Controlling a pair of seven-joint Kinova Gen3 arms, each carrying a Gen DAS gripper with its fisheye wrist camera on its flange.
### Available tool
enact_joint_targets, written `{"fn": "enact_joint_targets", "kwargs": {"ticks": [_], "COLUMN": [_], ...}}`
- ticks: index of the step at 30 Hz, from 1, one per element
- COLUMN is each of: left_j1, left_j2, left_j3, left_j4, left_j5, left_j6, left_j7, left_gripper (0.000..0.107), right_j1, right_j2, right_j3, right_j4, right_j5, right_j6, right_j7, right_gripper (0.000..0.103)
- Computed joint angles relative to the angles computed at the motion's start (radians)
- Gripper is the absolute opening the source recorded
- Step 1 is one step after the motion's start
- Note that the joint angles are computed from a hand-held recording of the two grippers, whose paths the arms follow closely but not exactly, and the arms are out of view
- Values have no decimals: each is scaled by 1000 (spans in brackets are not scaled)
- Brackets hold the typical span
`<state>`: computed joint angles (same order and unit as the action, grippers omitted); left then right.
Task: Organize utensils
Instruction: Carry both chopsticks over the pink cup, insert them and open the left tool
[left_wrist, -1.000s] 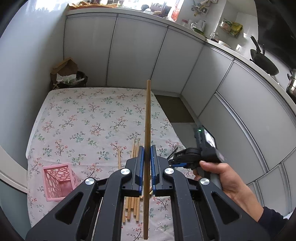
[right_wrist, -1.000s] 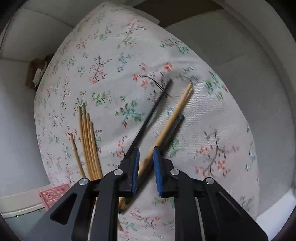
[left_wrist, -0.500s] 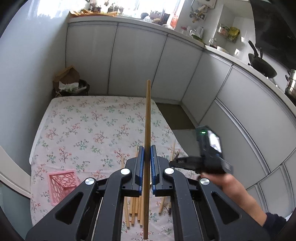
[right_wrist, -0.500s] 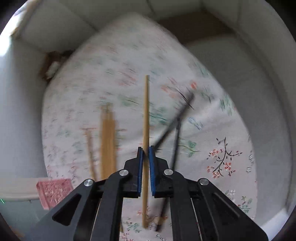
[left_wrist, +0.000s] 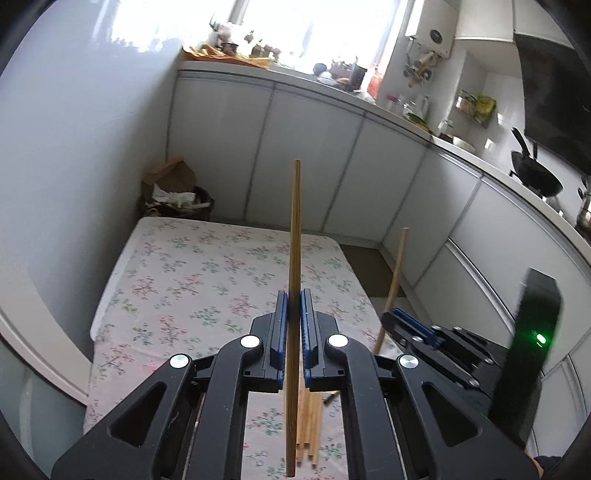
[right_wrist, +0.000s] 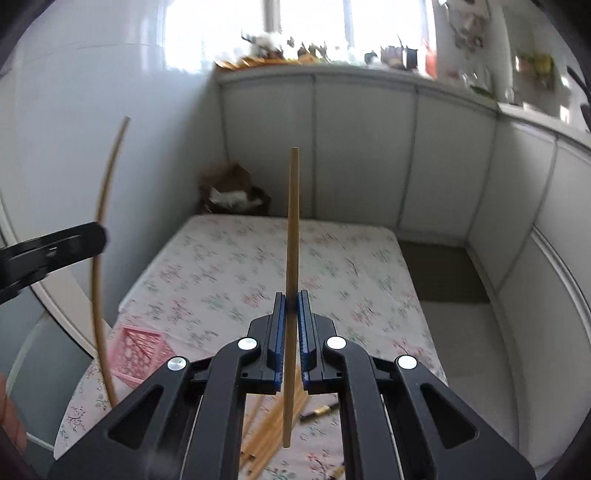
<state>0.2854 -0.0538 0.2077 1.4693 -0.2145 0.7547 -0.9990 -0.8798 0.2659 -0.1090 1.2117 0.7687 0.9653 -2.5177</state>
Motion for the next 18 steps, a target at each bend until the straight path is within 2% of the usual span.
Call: {"fn": "enact_joint_targets", "kwargs": {"ticks": [6, 18], "left_j1": [-30, -128], "left_j2": [-29, -82], "left_j3": [0, -22], "left_j4": [29, 132], "left_j5": [-87, -73], "left_j6": [5, -123], "left_j7": [68, 78], "left_gripper": [6, 6], "right_j1": [-61, -89], "right_j2": [-1, 51], "right_j3": [3, 34], "right_j4": [35, 10], "right_j5": [147, 190], "right_j6": [-82, -213], "right_j7": [-97, -163], "right_gripper": [7, 7]}}
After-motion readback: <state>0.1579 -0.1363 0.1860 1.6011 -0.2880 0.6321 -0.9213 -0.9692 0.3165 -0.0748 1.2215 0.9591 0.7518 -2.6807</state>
